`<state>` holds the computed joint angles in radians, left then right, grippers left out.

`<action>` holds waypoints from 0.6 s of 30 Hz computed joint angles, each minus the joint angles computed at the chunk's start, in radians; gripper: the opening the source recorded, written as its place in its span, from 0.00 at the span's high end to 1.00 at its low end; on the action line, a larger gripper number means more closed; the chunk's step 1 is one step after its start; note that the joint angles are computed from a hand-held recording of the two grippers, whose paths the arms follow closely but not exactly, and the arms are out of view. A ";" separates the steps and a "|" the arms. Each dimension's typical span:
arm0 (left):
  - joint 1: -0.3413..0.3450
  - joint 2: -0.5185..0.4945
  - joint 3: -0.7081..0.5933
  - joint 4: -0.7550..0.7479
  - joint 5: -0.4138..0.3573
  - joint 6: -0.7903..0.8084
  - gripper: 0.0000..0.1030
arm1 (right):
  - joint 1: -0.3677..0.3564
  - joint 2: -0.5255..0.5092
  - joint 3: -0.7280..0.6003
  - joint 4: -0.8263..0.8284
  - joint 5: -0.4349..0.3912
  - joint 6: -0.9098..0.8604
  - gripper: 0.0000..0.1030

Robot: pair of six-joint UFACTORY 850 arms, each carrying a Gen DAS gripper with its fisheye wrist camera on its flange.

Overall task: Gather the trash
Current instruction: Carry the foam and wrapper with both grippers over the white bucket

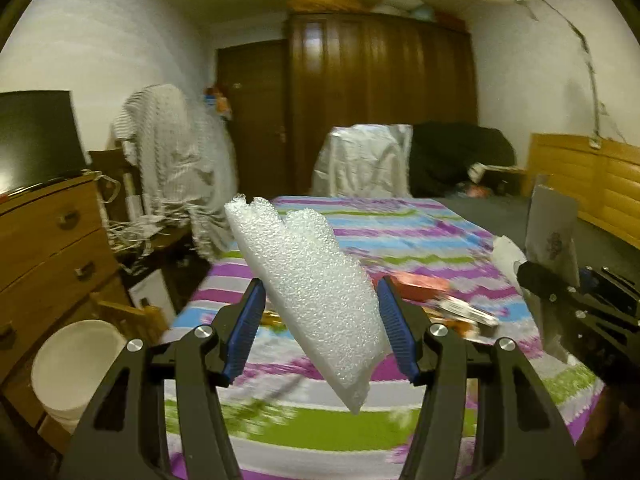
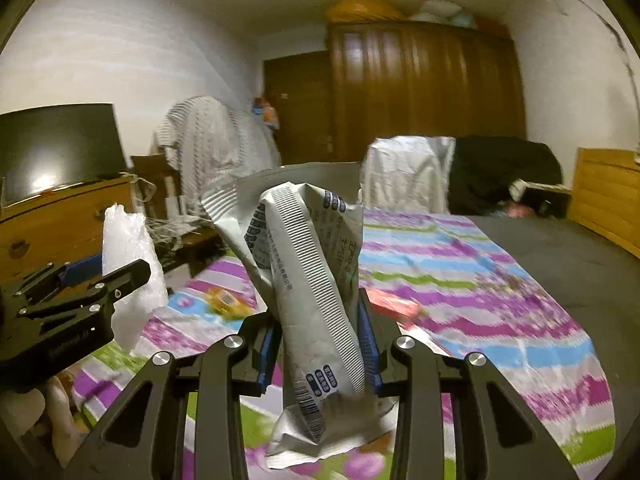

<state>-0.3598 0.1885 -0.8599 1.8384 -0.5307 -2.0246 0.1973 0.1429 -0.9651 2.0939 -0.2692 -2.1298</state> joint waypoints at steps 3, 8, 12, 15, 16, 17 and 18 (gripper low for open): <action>0.061 0.030 0.010 -0.033 -0.001 0.025 0.46 | 0.072 -0.037 -0.064 -0.039 0.010 0.040 0.65; 0.193 0.076 0.023 -0.101 0.030 0.080 0.46 | 0.196 -0.149 -0.226 -0.305 0.003 0.300 0.65; 0.323 0.105 0.028 -0.163 0.072 0.141 0.46 | 0.288 -0.255 -0.375 -0.589 -0.011 0.587 0.65; 0.414 0.118 0.026 -0.191 0.097 0.171 0.46 | 0.356 -0.345 -0.499 -0.811 -0.031 0.816 0.65; 0.447 0.120 0.025 -0.196 0.109 0.180 0.46 | 0.382 -0.387 -0.559 -0.910 -0.050 0.917 0.65; 0.489 0.120 0.020 -0.220 0.129 0.208 0.46 | 0.398 -0.416 -0.601 -0.973 -0.062 0.982 0.65; 0.527 0.121 0.015 -0.255 0.149 0.244 0.46 | 0.422 -0.455 -0.657 -1.059 -0.075 1.068 0.65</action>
